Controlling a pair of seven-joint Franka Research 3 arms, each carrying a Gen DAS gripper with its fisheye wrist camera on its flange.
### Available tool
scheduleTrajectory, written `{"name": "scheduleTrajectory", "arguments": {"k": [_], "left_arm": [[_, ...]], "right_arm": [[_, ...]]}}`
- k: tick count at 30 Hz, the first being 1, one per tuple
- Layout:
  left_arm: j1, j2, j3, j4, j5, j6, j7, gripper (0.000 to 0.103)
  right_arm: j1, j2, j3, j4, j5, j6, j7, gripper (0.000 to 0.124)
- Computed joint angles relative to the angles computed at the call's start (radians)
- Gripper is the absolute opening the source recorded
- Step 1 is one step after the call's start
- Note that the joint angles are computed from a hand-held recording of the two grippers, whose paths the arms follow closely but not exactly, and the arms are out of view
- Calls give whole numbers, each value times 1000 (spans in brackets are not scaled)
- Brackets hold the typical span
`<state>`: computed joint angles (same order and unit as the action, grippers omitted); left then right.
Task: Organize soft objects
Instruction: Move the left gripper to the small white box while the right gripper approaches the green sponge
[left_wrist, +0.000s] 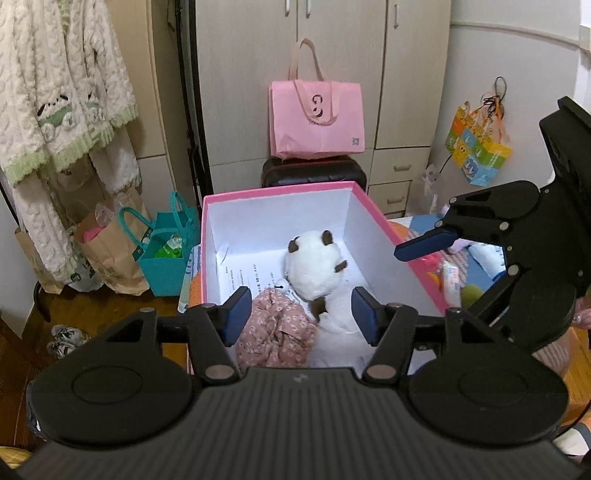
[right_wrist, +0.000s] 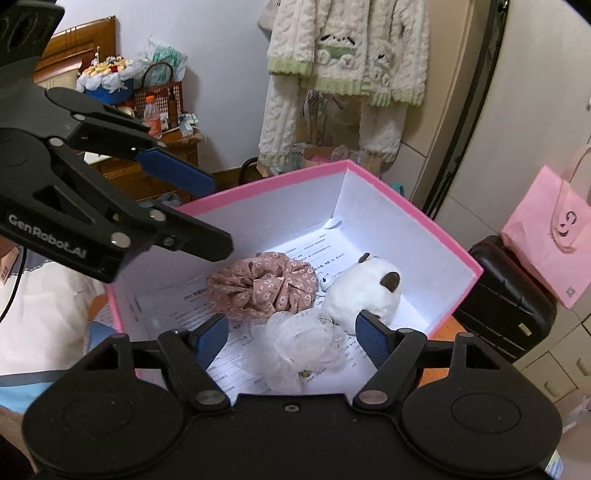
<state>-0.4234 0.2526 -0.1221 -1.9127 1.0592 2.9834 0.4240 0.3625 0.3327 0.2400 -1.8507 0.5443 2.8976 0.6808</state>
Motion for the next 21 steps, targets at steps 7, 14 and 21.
{"name": "scheduleTrajectory", "arguments": {"k": [7,14,21], "left_arm": [[8,-72,-41,-63,-11,17,24,64],[10,-118,-89,-106,-120,37,124,70],[-20,-117,-122,-93,-167,15,198,73]], "right_arm": [[-50,-122,58,-118,203,28,-161,80],[-17,-262,21,-241,442,57,-352,80],[35,-383,-82,-342,658,69,-485,80]]}}
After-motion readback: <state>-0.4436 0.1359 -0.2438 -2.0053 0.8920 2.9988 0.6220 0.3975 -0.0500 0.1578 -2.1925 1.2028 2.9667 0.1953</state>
